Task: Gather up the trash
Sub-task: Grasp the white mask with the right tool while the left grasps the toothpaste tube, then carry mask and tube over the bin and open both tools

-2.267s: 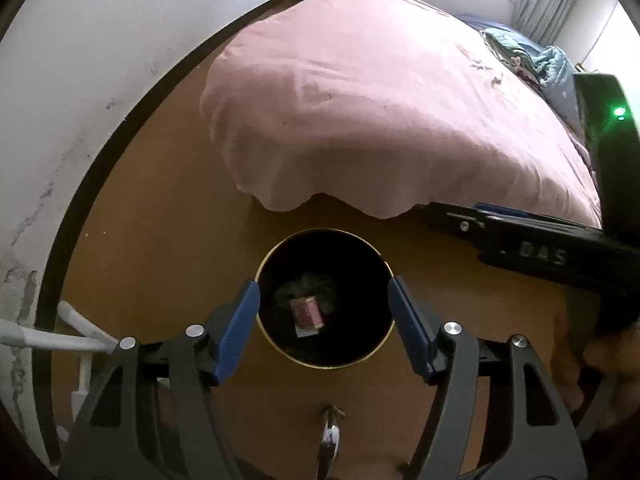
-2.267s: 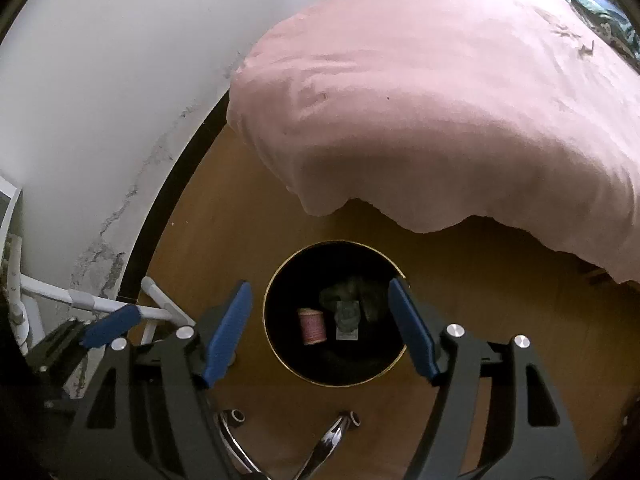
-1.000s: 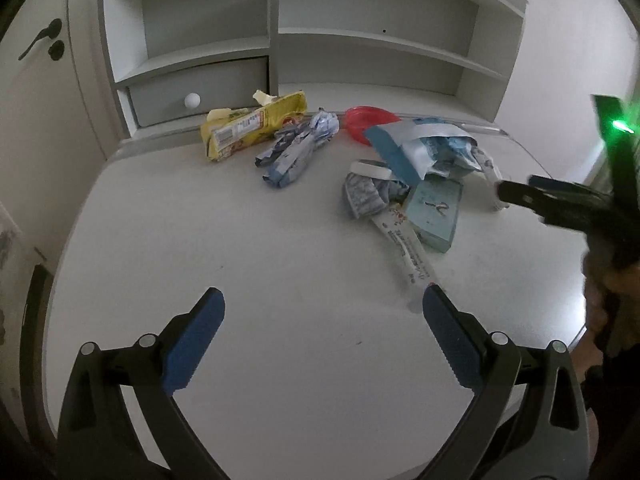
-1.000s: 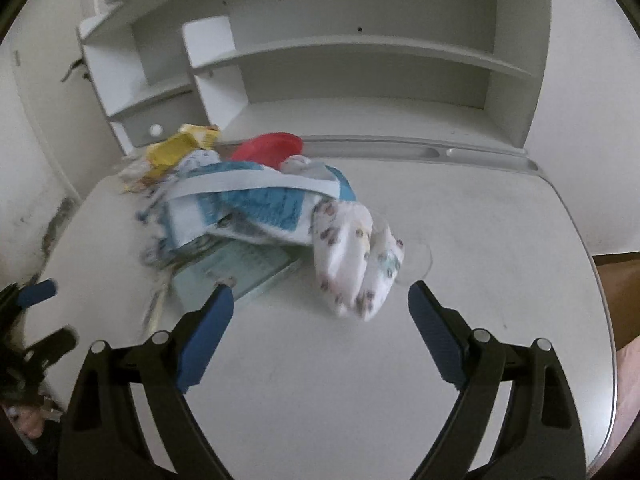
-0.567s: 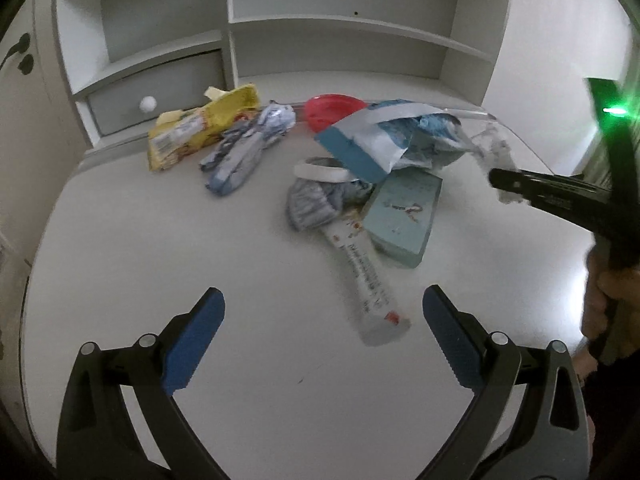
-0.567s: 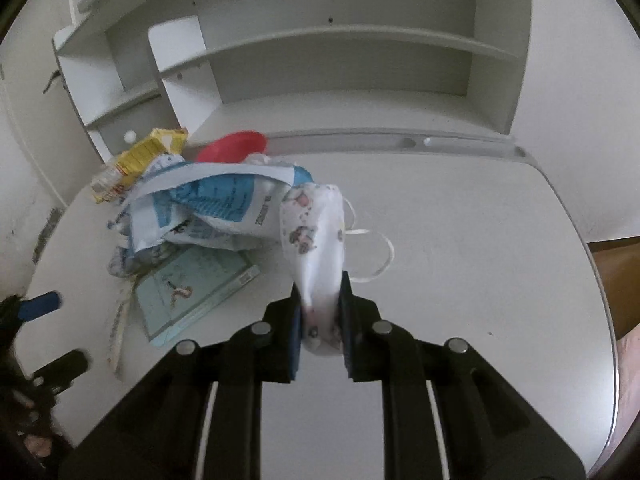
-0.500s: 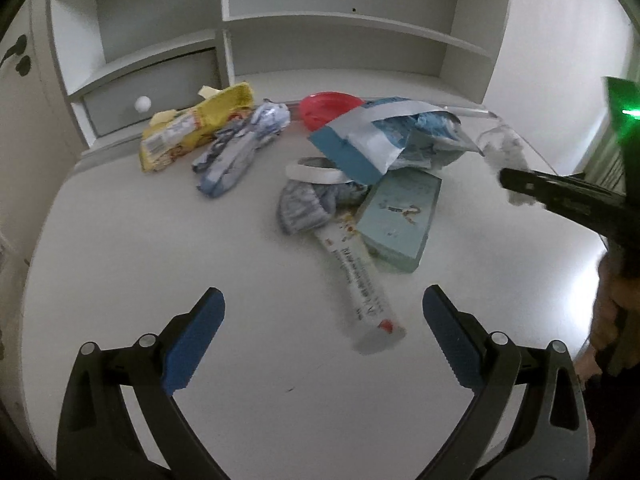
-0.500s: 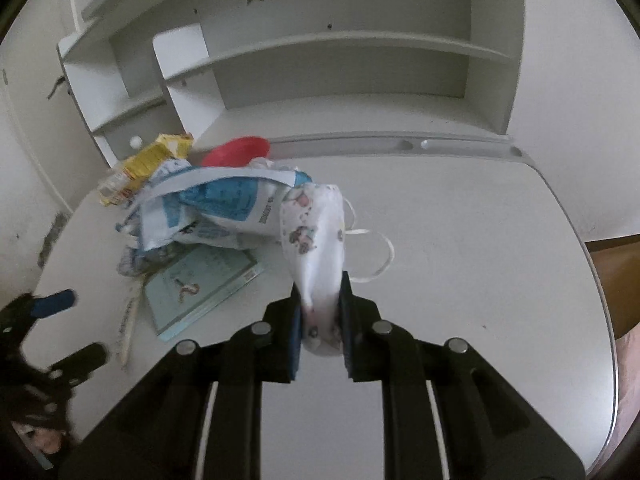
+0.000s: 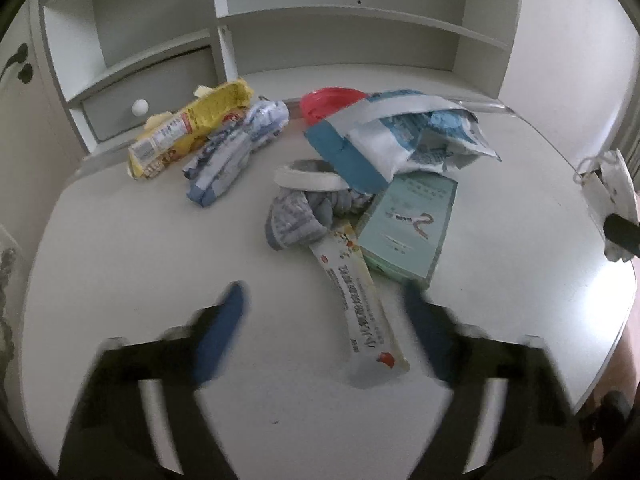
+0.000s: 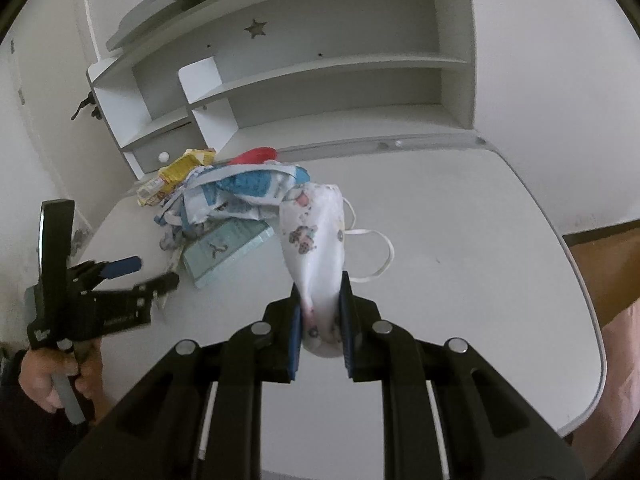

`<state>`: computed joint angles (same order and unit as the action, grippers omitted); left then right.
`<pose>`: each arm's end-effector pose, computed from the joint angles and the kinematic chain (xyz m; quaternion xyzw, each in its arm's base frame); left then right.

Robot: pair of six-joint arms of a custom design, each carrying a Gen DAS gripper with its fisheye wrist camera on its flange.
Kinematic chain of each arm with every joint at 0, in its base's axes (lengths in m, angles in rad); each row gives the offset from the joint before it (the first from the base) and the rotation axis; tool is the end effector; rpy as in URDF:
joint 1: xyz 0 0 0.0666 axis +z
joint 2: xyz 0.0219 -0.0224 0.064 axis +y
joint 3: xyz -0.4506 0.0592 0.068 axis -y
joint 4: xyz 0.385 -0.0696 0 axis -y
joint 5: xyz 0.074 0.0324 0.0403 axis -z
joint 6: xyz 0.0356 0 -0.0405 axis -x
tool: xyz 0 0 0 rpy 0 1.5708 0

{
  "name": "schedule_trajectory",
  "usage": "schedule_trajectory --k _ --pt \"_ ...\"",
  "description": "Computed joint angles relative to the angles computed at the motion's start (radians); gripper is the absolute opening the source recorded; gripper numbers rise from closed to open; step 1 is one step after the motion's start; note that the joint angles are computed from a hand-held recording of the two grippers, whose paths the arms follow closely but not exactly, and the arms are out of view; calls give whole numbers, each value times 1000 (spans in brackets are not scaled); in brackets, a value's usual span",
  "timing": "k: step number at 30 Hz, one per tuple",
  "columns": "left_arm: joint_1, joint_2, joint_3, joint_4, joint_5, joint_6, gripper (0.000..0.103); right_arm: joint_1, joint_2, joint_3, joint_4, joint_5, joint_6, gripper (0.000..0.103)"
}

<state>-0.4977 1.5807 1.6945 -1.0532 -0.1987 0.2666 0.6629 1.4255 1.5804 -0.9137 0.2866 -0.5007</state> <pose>0.4785 -0.2524 0.5362 0.0785 0.9431 -0.0277 0.3218 0.3869 0.2888 0.5711 -0.0174 0.9109 0.1052 0.3987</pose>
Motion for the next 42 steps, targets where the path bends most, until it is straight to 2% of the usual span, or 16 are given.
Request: schedule_trajectory --k 1,2,9,14,20,24,27,29,30,32,36,38,39,42 --pt "2 4 5 -15 25 -5 30 0 -6 -8 -1 3 -6 17" --pt "3 5 6 -25 40 -8 18 0 -19 -23 -1 9 -16 17" --pt "-20 -80 -35 12 10 -52 17 -25 -119 -126 -7 63 -84 17" --pt "-96 -67 27 39 59 -72 17 -81 -226 -221 -47 133 -161 17" --pt "-267 64 189 42 171 -148 17 -169 -385 -353 -147 223 -294 17" --pt "-396 185 321 31 266 -210 17 -263 -503 -455 -247 240 -393 17" --pt "-471 286 419 5 363 -233 17 -371 -596 -538 -307 194 -432 17" --pt "-511 355 484 -27 402 -248 17 -473 -658 -599 -340 137 -431 17" --pt "-531 401 530 -59 426 -255 17 -511 -676 -620 -344 113 -426 17" --pt "-557 478 608 -107 469 -262 17 -649 -721 -681 -354 21 -378 17" --pt "-603 619 725 -195 451 -321 17 -884 -737 -791 -337 -155 -264 17" --pt "-616 679 783 -248 474 -312 17 -969 -731 -837 -314 -250 -213 17" --pt "-618 715 821 -284 489 -305 17 -1005 -724 -858 -307 -289 -192 17" --pt "-626 757 849 -310 488 -299 17 -1040 -707 -889 -298 -321 -166 17"
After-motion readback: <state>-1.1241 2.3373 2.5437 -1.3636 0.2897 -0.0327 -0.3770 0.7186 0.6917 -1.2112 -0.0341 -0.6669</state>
